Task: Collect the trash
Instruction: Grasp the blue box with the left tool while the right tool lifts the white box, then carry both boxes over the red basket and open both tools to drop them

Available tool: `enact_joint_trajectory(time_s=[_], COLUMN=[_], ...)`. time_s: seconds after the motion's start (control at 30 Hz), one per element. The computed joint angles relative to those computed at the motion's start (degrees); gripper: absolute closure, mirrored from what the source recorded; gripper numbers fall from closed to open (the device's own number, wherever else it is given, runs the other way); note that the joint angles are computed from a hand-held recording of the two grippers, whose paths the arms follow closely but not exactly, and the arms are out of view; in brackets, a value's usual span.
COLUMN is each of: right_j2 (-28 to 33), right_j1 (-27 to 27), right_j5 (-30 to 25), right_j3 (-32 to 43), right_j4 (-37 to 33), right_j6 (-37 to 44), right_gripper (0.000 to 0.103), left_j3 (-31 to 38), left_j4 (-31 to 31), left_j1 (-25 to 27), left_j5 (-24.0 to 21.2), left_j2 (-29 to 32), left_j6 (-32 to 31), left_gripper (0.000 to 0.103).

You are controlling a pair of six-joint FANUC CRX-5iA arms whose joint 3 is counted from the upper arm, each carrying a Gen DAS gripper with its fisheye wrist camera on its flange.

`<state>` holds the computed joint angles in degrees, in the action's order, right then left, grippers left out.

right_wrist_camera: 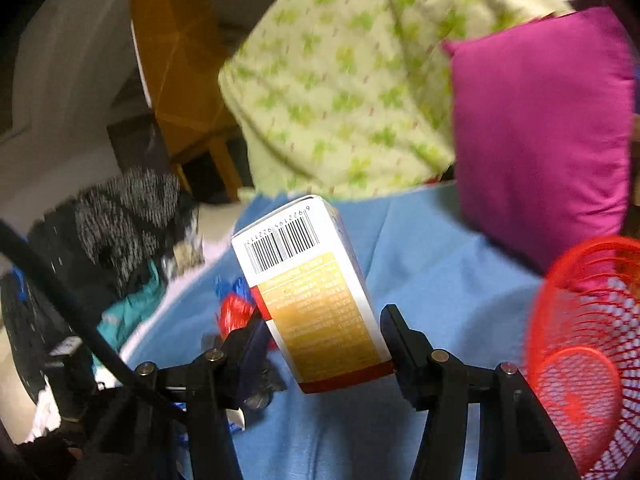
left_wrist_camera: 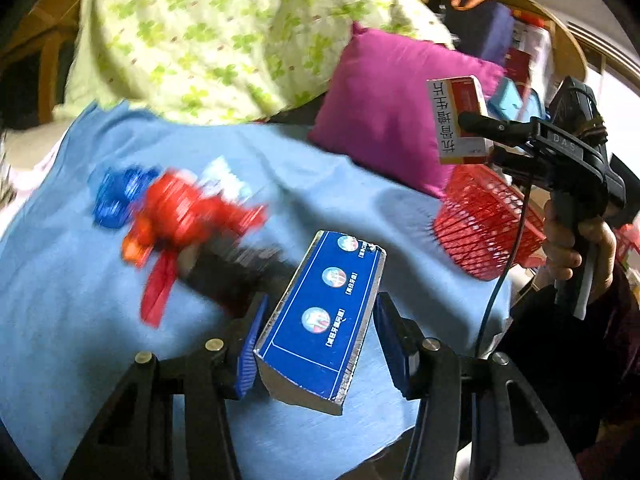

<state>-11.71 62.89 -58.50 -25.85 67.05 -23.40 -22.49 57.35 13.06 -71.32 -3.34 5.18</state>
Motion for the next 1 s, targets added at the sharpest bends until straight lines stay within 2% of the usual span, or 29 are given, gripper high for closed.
enact_joint_trajectory(time_s=[0.2,0.4,0.53,0.67,0.8,0.83,0.9,1.0], right_j2=[-7.66,-14.01,-18.36,-21.95,-23.93,-24.27,-24.50,-23.22], right_j1=[7.28,16.02,21.05,24.17,26.22,26.36,26.13,25.43], right_j5=[-14.64,-30.16,-37.77,-41.56,-44.00,-44.41,-44.92,-45.68], right_j3=[-6.00,-10.29,-13.17,-15.38,-16.45,-16.67,-16.98,-16.56], right_j4=[5.46,1.97,0.00,-1.55,-2.52,-2.49,-1.95,-0.77], right_j6=[-9.20,-17.68,-23.74,-29.74,-33.66,-34.10,-34.96,-34.95], right_gripper=[0.044,0.044,0.043,0.041,0.037,0.034,0.032,0.032], left_j3=[1.08,4.97,7.98,10.88,13.09,13.46,14.10,14.28], left_j4=[2.06,2.79,1.98,-0.38,-3.27,-4.89,-6.06,-5.00], left_j1=[-5.79,-15.98,-23.03,-29.69,-33.63,-34.77,-35.57,-35.19], left_j5=[0.27,3.68,5.42,9.43,11.73,13.49,14.17,13.97], left_j2=[-3.08,-2.82,-2.13,-0.91,0.23,0.22,0.50,0.59], left_j6=[0.85,7.32,11.42,13.91,16.64,17.65,18.66,19.28], left_gripper=[0.048,0.048,0.048,0.048,0.047,0.044,0.038,0.037])
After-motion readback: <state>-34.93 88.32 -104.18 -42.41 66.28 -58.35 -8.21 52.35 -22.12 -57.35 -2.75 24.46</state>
